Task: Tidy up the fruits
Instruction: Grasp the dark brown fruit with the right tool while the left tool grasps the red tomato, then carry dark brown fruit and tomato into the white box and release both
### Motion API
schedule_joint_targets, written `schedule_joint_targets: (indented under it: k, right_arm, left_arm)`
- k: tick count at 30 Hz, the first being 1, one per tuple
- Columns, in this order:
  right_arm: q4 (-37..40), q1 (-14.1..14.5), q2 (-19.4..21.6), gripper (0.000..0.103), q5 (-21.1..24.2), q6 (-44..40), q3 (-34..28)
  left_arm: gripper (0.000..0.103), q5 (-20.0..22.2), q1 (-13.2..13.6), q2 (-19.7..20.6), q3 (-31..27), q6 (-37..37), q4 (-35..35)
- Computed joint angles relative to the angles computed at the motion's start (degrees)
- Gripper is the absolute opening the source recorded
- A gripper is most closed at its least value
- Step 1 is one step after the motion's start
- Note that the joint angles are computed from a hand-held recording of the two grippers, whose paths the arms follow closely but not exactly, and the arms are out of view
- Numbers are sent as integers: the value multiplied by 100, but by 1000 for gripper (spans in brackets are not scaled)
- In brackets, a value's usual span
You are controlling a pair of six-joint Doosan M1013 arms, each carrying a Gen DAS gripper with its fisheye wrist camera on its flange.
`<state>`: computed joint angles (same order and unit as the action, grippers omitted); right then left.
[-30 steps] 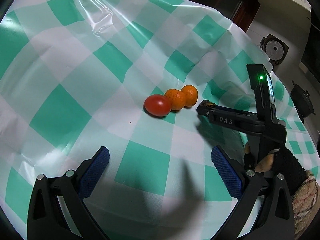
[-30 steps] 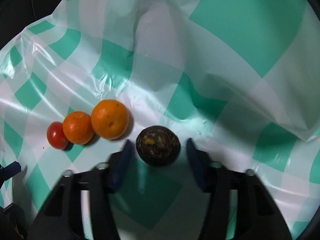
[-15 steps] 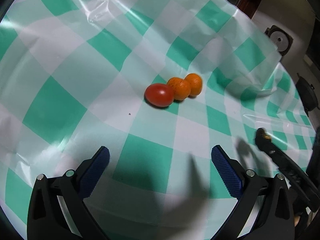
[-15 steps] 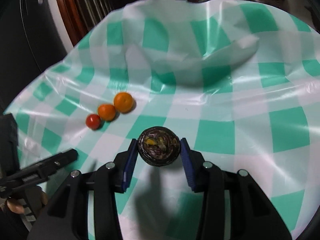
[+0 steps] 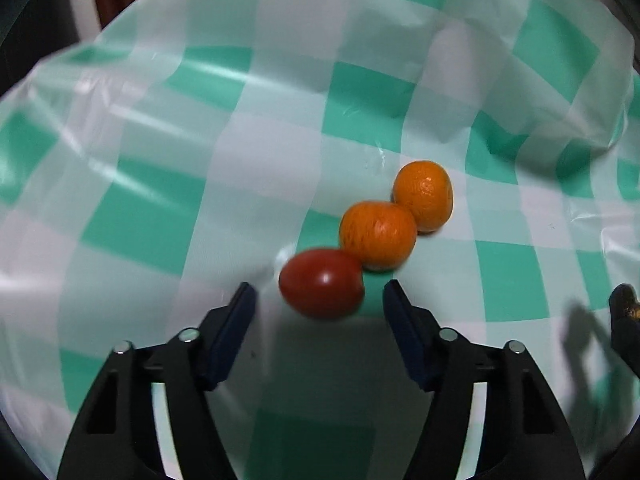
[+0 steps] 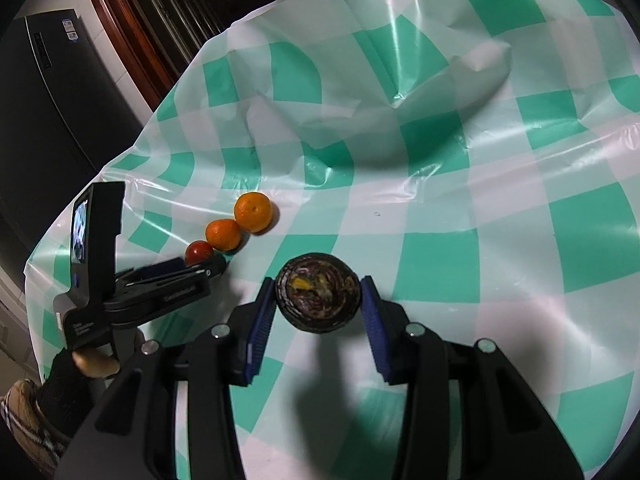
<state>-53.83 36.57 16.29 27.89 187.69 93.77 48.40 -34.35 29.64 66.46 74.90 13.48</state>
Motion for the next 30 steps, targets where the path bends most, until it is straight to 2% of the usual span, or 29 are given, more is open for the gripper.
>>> schedule_joint_targets:
  k: [1, 3, 8, 14, 18, 21, 25, 30]
  right_arm:
    - [28, -4, 1, 44, -17, -27, 1]
    - [2, -10, -7, 44, -69, -15, 18]
    - [-36, -21, -6, 43, -132, 30, 33]
    - [61, -54, -9, 43, -243, -37, 48]
    - [-60, -51, -29, 43, -302, 90, 79]
    - [53, -32, -35, 43, -397, -225, 68]
    - [654, 118, -67, 43, -279, -715, 28]
    - [593, 768, -75, 43, -69, -1183, -94]
  left_arm:
    - [47, -59, 34, -8, 11, 194, -215]
    - [38, -136, 62, -56, 84, 285, -296]
    - [38, -487, 106, -426, 645, 693, -703]
    - [38, -1182, 78, -1219, 1736, 1018, -1034]
    - [38, -1468, -11, -1759, 2393, 866, -890]
    - [38, -1552, -51, -2188, 2856, 688, -653]
    - [38, -1480, 96, -2670, 3348, 867, -781]
    - [38, -1341, 348, -3258, 3972, 619, -385]
